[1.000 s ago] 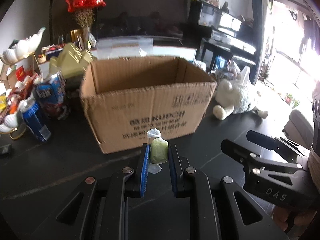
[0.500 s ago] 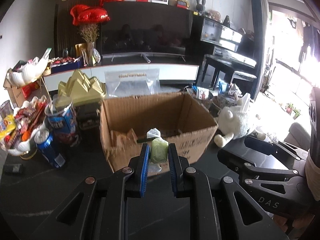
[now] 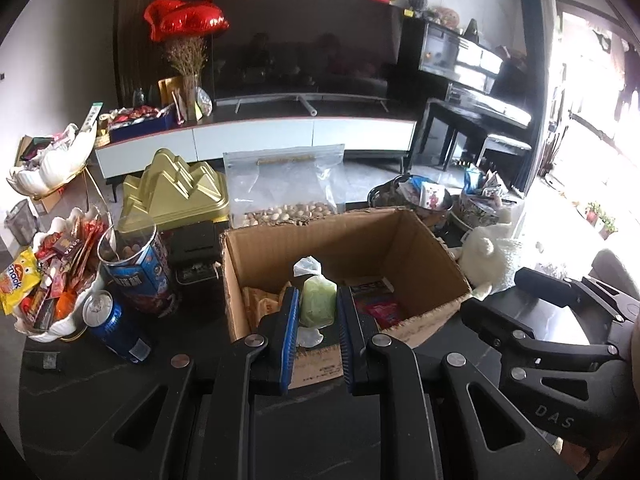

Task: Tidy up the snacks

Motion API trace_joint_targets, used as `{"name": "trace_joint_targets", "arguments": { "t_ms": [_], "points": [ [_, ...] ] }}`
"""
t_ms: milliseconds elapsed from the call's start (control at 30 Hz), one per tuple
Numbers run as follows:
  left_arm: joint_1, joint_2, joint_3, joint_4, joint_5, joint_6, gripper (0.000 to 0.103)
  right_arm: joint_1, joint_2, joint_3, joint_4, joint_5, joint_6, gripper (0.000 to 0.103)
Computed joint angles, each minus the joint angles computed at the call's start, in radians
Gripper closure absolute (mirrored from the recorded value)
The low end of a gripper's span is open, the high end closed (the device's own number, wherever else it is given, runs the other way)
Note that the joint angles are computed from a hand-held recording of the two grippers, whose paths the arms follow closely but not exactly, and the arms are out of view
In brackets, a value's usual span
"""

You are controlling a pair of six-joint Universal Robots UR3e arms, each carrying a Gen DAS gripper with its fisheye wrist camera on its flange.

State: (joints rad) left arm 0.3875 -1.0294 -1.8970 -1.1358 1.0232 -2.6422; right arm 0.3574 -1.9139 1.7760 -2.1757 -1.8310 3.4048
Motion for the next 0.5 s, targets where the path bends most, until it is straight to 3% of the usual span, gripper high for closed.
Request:
{"name": "trace_joint_targets", "arguments": {
  "t_ms": [200,267,333,500],
  "points": [
    [-0.103,-0.148,0.083,0.084,0.078,-0.070,0.083,-0.062,0.045,-0.066,0.046,0.071,-0.021,0.034],
    [-0.138,-0.183,0.104,0.114,0.127,-0.103,0.072,-0.073,0.059,-0.084,0.058,0.073,-0.024,0.034],
    [-0.148,-0.179,0.098,0.138,0.151,-0.120,0.054,-0.074,0.063,-0.089,0.062,0.070,-0.022,0.034],
    [-0.118,-0.093,0.043,0.151,0.180,-0.108,0.043,-0.071,0.051,-0.083,0.069,0.061,-0.026,0.034]
  ]
}}
